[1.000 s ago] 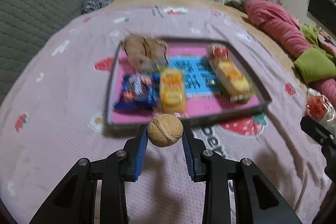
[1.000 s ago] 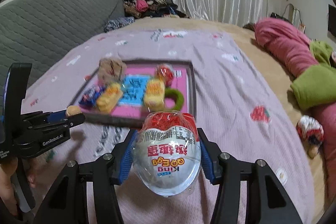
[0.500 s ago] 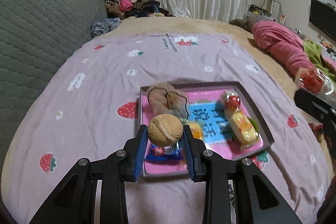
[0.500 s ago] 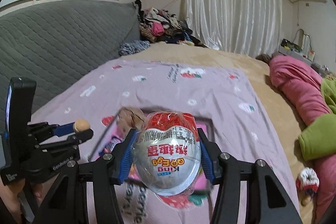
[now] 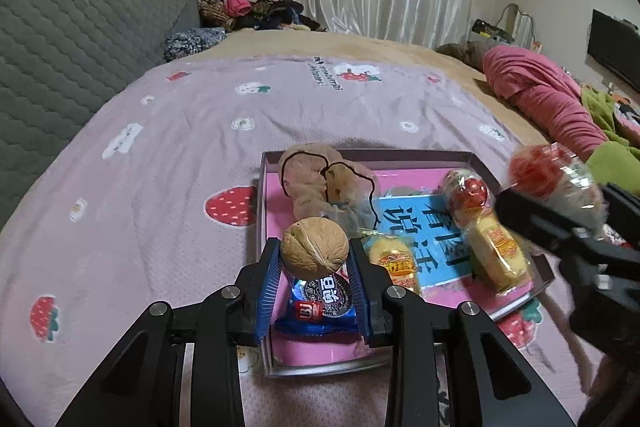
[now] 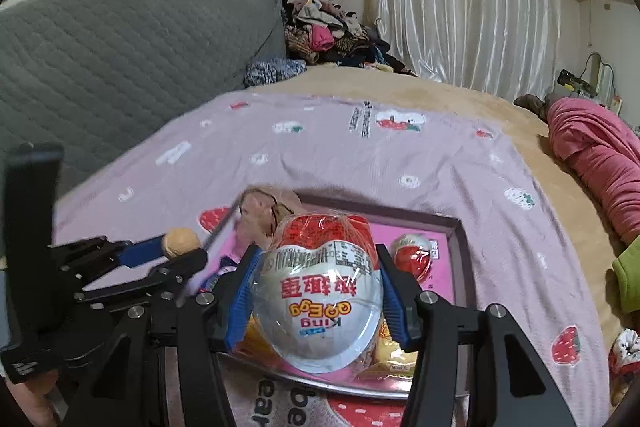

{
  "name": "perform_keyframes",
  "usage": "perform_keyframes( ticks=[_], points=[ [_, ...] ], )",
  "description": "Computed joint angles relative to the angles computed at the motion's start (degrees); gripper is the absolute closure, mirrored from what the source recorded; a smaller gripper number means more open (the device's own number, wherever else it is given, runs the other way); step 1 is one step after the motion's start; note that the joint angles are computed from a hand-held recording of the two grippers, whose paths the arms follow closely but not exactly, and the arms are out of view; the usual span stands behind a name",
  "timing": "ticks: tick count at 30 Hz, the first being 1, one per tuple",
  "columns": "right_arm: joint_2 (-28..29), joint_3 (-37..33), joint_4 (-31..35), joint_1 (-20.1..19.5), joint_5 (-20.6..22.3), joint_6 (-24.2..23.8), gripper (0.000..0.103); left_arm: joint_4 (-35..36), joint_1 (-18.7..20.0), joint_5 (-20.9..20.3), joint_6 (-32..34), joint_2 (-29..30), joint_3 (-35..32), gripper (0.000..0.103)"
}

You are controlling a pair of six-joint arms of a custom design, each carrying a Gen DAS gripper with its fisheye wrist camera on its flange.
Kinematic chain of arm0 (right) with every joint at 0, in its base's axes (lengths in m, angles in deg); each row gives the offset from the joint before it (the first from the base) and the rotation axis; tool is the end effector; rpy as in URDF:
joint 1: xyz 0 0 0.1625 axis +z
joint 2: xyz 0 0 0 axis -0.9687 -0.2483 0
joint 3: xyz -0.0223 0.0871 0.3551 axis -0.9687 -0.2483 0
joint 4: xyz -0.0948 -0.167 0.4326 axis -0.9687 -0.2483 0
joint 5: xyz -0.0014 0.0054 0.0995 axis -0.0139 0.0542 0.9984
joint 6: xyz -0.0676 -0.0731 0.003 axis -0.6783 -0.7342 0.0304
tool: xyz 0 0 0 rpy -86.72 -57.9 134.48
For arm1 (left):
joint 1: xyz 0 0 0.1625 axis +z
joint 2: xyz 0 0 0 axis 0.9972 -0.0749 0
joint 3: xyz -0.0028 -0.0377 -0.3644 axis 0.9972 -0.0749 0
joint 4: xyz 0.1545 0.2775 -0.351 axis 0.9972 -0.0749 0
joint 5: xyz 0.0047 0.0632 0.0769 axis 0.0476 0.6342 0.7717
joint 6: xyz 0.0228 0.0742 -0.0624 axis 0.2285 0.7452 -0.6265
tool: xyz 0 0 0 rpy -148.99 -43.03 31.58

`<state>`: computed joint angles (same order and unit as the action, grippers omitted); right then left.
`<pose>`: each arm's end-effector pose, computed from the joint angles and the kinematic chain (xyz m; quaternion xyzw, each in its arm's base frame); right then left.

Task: Organize objects
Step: 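Lift and carry the walnut with left tool while right tool carries the egg over the tray, then lower and release the walnut in the tray with left tool while right tool releases the egg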

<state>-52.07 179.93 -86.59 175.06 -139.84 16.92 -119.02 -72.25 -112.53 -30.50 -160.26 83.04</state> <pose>0.1585 -0.3177 0.2997 0.3572 -0.8412 0.3257 0.2424 -0.3562 -0.3087 0.0592 0.0905 0.8446 -0.4085 0.3339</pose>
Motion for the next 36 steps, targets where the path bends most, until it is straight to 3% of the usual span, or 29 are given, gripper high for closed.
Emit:
perform_keyframes(
  ticks=[5, 14, 33, 36],
  points=[
    [4.23, 0.44, -3.43, -2.04, -0.35, -1.92, 0.048, -2.37, 1.48, -0.17, 1.7, 1.54, 0.4, 0.069],
    [6.94, 0.55, -4.66, -4.68, -0.61, -3.0, 0.048, -5.94, 3.8, -0.84, 4.66, 2.98, 0.94, 0.069],
    [13.62, -0.74, -6.44, -6.04, -5.91, -2.52, 0.048, -9.56, 5.49, -1.55, 7.47, 4.19, 1.5, 0.068],
    [13.68, -0.76, -6.47, -6.01, -6.12, -2.4, 0.042, -9.54, 5.54, -1.44, 7.2, 3.63, 1.77, 0.062]
  ],
)
